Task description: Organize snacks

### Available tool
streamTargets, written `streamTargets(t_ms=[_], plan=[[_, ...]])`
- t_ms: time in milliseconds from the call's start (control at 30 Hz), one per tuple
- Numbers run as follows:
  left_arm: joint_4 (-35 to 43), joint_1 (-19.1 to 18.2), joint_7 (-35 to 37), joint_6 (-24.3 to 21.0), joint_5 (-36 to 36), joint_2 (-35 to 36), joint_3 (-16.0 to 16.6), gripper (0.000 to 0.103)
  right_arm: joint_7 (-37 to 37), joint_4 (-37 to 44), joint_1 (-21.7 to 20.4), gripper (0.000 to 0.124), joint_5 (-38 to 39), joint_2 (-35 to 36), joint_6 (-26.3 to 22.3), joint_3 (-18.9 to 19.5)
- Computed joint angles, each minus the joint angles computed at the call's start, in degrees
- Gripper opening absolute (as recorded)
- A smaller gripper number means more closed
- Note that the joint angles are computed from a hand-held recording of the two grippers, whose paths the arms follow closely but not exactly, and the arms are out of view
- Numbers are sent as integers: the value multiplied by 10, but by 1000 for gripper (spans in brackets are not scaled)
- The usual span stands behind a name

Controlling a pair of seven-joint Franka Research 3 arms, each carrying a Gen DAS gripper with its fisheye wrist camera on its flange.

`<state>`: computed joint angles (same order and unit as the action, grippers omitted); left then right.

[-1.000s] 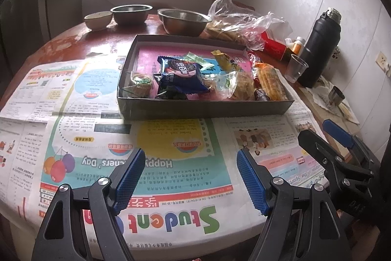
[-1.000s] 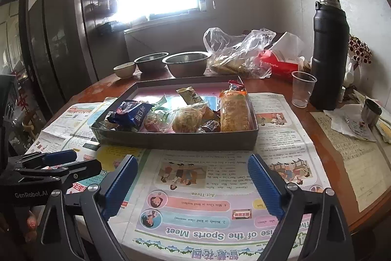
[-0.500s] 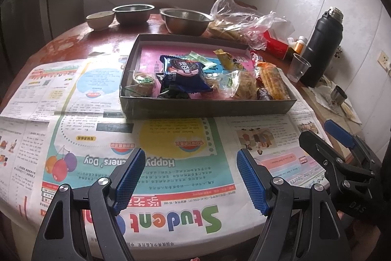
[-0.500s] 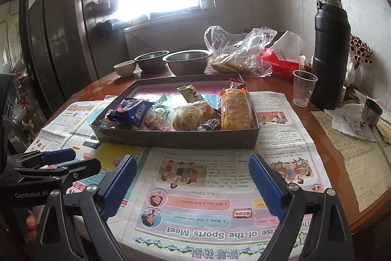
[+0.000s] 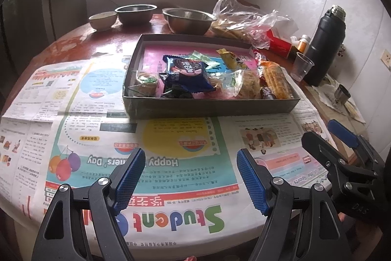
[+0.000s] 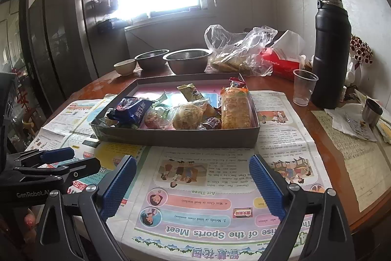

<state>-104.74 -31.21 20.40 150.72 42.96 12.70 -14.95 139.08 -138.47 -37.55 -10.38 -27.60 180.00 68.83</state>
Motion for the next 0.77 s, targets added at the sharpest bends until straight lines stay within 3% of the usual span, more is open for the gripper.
streamTargets(t_ms=[467,767], plan=[[10,-2,6,-23,-13,5,-3,79,2,2,1,94,-7,5,-4,-2],[4,2,-17,3,8,3,12,79,7,-2,-1,95,-10,9,-3,-12]])
